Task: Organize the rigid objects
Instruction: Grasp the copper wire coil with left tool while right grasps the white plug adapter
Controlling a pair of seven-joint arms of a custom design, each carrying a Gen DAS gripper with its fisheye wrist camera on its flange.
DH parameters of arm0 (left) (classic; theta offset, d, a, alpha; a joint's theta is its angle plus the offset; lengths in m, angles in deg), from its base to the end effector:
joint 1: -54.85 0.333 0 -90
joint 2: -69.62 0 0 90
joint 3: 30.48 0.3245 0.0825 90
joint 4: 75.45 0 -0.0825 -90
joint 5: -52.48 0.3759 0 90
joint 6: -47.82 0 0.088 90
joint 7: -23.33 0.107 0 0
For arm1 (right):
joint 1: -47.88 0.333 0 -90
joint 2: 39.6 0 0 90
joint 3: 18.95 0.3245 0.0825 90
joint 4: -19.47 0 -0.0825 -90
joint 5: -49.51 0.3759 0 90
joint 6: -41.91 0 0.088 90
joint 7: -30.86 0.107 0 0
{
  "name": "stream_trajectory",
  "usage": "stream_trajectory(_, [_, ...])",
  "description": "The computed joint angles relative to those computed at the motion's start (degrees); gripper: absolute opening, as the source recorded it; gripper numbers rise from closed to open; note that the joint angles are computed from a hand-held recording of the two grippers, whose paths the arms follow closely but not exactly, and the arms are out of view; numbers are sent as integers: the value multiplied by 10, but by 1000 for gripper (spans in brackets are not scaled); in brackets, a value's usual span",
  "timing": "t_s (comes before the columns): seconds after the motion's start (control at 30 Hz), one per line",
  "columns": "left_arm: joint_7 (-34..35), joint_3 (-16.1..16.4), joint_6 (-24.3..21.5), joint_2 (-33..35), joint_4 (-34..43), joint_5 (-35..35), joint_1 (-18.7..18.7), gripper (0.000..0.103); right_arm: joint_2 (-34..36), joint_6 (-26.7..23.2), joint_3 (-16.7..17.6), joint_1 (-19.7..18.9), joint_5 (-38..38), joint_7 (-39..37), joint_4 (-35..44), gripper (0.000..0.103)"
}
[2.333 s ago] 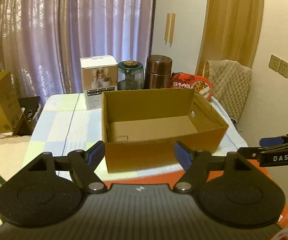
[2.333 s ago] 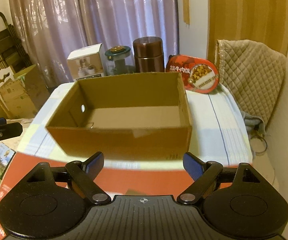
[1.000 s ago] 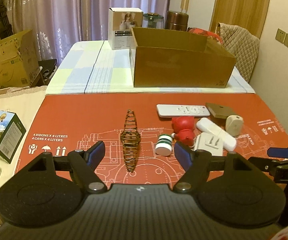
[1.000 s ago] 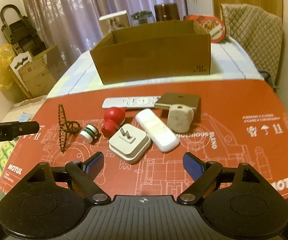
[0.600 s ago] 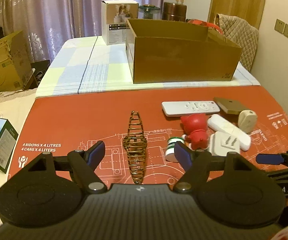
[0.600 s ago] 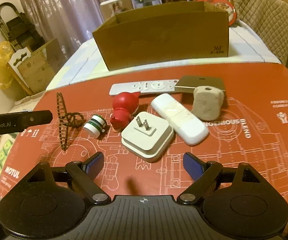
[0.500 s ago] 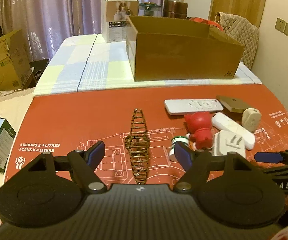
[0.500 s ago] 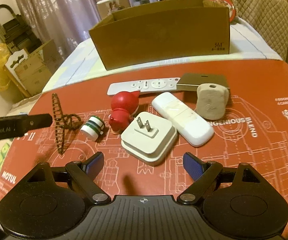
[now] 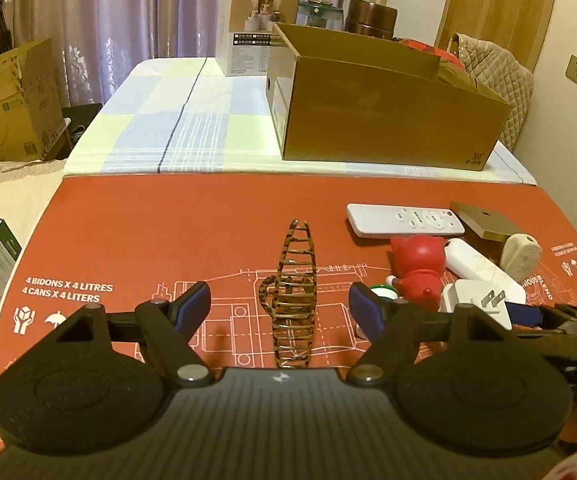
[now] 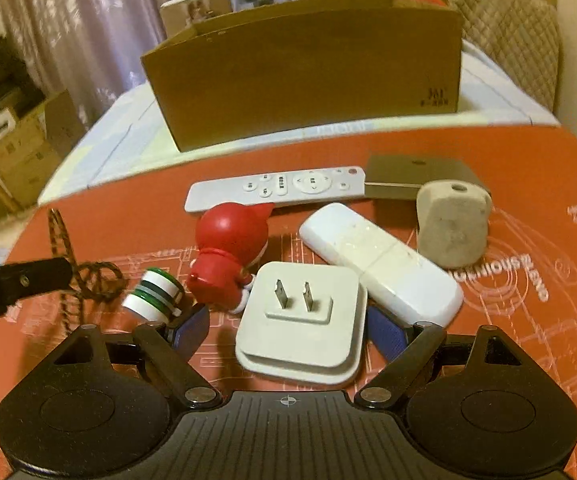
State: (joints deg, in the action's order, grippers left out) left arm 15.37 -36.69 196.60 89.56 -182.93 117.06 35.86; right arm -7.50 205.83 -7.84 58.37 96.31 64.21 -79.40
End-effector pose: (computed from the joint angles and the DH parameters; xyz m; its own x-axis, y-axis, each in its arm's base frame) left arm 0.5838 -0.2882 0.3723 0.3445 -0.9331 0.1034 -0.6467 -0.3157 -0.6944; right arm 0.6725 0.2018 0.3267 0.5810 -0.8026 -0.1354 -0.6602 -0.3674 -0.6551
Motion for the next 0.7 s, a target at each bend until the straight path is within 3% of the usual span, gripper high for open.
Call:
stream_trajectory(0.07, [6, -1, 3, 0, 0, -3, 1, 72, -3, 7, 9, -9, 1, -35, -8, 80])
stream_trajectory(0.13, [10, -2, 5, 1, 0, -4, 0, 72, -8, 13, 17, -20, 9, -70, -17, 67])
stream_trajectory(0.23, [25, -5, 6, 5, 3, -12, -1, 72, -15, -9, 24, -37, 27, -112, -22, 63])
stream_trajectory(0.37, [47, -5, -1, 10, 10, -11, -8, 72, -29, -10, 27, -50, 55, -180, -40, 63])
stream_trajectory(0.7, [54, -3, -1, 17, 16, -18, -14, 72, -22, 16, 28, -44, 113, -236, -39, 63])
